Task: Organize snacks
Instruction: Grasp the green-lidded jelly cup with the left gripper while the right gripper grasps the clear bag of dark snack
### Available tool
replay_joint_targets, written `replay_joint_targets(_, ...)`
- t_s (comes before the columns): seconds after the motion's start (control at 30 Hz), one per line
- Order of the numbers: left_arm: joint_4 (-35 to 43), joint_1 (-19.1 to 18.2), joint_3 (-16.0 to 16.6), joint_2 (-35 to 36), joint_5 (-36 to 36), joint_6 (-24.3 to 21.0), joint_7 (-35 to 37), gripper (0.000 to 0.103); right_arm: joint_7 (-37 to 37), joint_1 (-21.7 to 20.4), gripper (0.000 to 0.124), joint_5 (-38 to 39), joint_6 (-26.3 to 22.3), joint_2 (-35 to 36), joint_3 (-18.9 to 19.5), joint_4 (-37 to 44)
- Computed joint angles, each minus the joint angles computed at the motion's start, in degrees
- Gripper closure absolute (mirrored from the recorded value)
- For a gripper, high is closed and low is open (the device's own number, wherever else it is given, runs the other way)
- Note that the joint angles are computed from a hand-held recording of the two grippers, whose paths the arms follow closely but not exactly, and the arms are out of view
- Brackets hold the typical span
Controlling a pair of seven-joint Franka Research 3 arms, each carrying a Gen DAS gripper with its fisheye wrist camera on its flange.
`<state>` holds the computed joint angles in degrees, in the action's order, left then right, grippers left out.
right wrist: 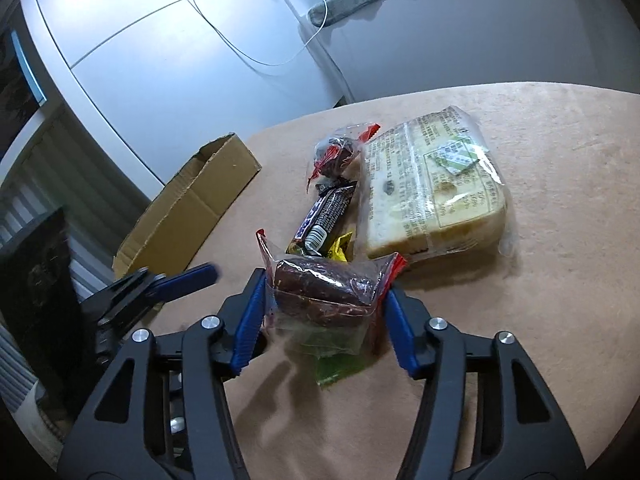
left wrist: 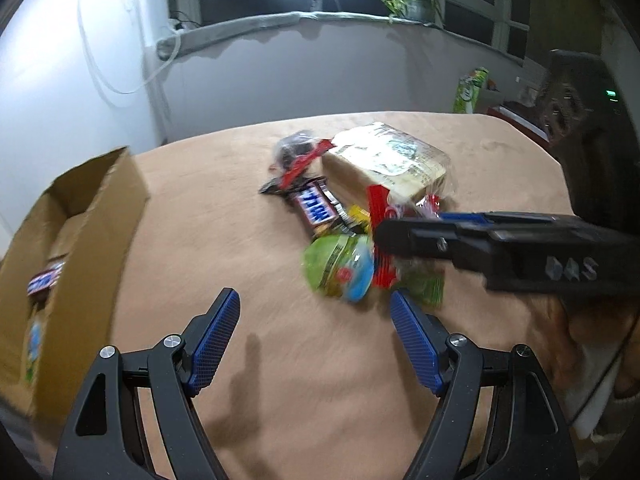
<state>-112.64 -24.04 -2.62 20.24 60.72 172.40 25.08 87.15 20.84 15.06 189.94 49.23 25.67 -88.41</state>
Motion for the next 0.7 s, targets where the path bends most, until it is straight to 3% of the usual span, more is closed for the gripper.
replay_joint_targets(0.07, 1.5, 2.5, -3.0, 2.1, -5.3, 0.5, 6.0, 0.025, -0.6, -3.0, 0.067, -1.1, 2.1, -0.1, 3.1, -2.1)
replay_joint_targets(0.2, 3.1, 3.9, -5.2, 4.3, -13.1, 2.0, 13.1, 0.025, 1.7, -6.5, 0.068, -3.1, 6.3, -1.1, 5.1, -6.4)
replay_joint_targets(0.27, 3.4, 3.9, -5.3, 5.0, -16.0, 2.4, 15.1, 0.027, 3.4, -9.9, 0.068, -6.1, 8.2, -0.2, 8.2, -7.8)
replay_joint_targets(0.4, 3.7, 3.7, -4.9, 5.8, -20.5, 3.6, 18.1, 0.043, 6.9, -16.2, 0.068, -13.0, 10.7, 3.2, 14.3, -9.0)
replay_joint_targets(0.57, 0.9, 4.5, -5.2, 4.4, -25.8, 7.2, 21.4, 0.051, 10.3, -16.1, 0.068, -16.2, 11.3, 3.1, 13.3, -9.3)
replay_joint_targets(0.63, 0.4, 5.9, -6.8, 4.3, -28.0, 7.2, 23.9, 0.066, 11.7, -15.9, 0.068, -17.3, 11.5, 2.8, 12.7, -9.6)
replay_joint_targets(0.7, 0.3, 6.6, -7.5, 4.4, -29.9, 6.9, 26.0, 0.07, 13.0, -15.0, 0.068, -17.7, 11.8, 2.1, 11.4, -9.8)
